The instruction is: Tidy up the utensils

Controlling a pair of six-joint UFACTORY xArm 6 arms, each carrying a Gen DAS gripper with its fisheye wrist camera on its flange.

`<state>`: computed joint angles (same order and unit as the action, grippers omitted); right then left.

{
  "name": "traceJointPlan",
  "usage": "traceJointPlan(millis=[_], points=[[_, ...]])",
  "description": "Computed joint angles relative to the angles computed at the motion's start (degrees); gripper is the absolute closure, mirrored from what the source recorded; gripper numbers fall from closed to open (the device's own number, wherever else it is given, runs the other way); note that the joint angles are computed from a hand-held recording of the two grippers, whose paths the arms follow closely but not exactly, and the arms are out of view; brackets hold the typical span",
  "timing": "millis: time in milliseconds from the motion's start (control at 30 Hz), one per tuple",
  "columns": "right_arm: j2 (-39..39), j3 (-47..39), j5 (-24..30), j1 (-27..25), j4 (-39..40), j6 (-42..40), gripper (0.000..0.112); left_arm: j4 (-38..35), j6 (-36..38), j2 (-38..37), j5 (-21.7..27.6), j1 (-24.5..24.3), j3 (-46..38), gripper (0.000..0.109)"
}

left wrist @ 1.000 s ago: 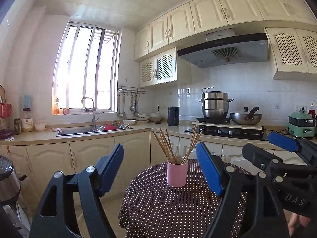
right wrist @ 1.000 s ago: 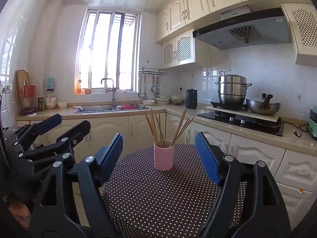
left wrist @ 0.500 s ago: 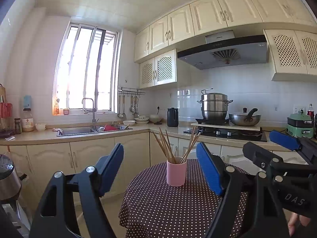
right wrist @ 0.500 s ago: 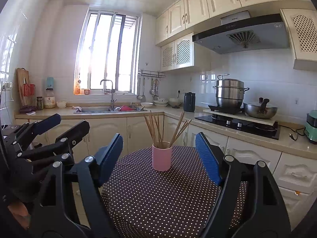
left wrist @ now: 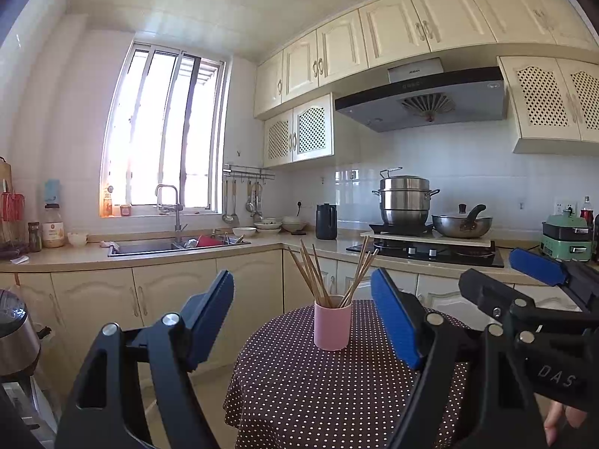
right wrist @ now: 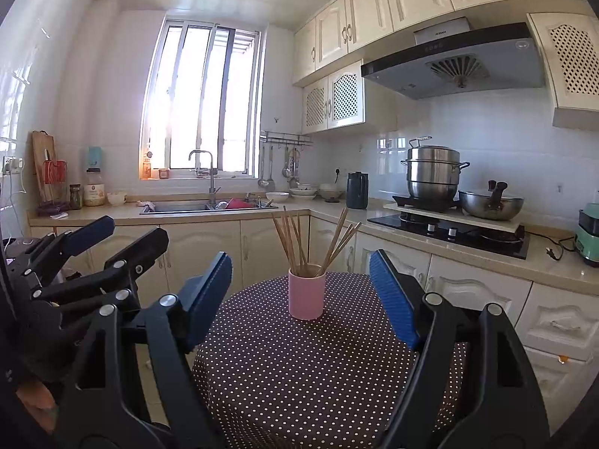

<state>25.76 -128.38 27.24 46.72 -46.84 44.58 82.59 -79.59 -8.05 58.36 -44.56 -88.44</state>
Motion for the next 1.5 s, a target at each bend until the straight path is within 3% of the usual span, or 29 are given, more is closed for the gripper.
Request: traceJointPlan(millis=[1500], points=[[-0.57, 1.76, 0.35, 0.16, -1.58, 3.11, 0.035, -0.41, 1.53, 1.31, 1.4, -0.27, -1.2, 0.034]])
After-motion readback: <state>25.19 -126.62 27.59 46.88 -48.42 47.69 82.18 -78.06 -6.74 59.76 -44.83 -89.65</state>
